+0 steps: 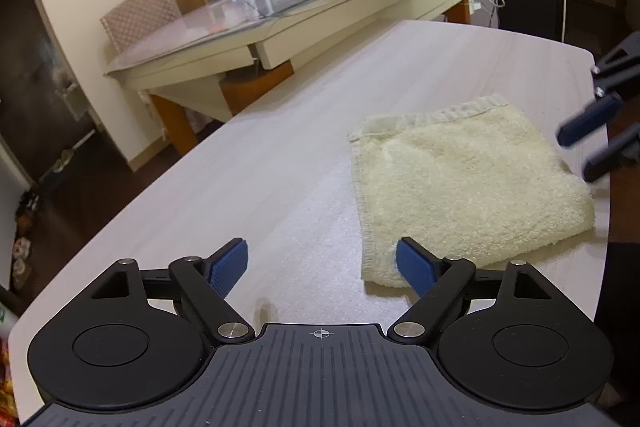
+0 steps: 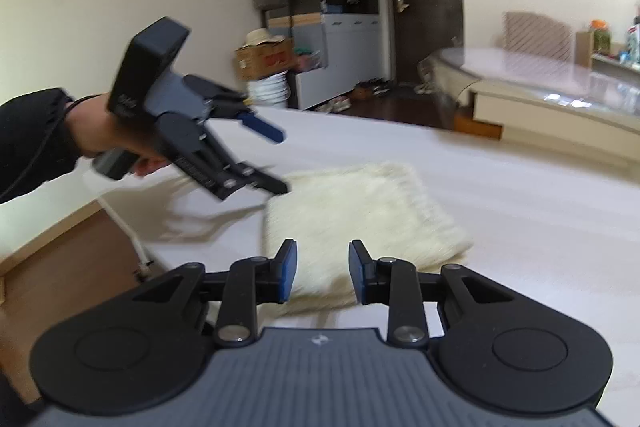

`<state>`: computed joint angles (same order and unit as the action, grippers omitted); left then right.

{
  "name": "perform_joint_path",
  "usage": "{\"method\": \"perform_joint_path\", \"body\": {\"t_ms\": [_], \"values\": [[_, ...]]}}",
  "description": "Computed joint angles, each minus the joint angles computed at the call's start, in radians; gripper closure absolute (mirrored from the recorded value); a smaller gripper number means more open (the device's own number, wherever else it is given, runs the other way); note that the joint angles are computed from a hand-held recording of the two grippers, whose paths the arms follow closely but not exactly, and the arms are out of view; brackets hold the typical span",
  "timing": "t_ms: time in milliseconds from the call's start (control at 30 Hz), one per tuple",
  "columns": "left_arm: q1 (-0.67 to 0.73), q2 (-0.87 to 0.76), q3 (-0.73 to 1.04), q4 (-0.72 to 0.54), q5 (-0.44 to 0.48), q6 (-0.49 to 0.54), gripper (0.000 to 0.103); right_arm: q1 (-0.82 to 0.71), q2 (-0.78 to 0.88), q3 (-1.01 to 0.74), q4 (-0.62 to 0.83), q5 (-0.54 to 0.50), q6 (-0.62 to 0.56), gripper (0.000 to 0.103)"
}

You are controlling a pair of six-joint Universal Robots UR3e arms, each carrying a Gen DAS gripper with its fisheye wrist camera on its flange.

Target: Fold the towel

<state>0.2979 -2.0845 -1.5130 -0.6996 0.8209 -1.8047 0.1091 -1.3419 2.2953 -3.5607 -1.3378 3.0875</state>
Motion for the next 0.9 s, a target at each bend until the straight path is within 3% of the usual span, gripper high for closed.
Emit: {"method": "perform_joint_path", "body": {"t_ms": [200,333,433,567,900], "values": [[-0.002,-0.027,0.019,0.017,-0.006,-0.034,0.011,0.001,0.043,-0.048,0.053,-0.02,-0.031,0.071],[0.019,-0.016,0.033,-0.031,-0.032,-0.072,0.014,-0.046,-0.044,0.032,0.042,0.047,-0.023,0.071],[0.064,0.048,-0.045,-0.009,-0.078,-0.091,0.014,-0.071,-0.145,0.11,0.103,0.1,-0.083,0.071],[0.117,0.129,-0.164,0.026,-0.113,-0.106,0.014,-0.02,-0.185,0.132,0.152,0.071,-0.131,0.074],[0.196,0.214,-0.348,0.106,-0.148,-0.158,0.011,0.053,-0.044,0.012,0.145,0.083,-0.028,0.071]]}}
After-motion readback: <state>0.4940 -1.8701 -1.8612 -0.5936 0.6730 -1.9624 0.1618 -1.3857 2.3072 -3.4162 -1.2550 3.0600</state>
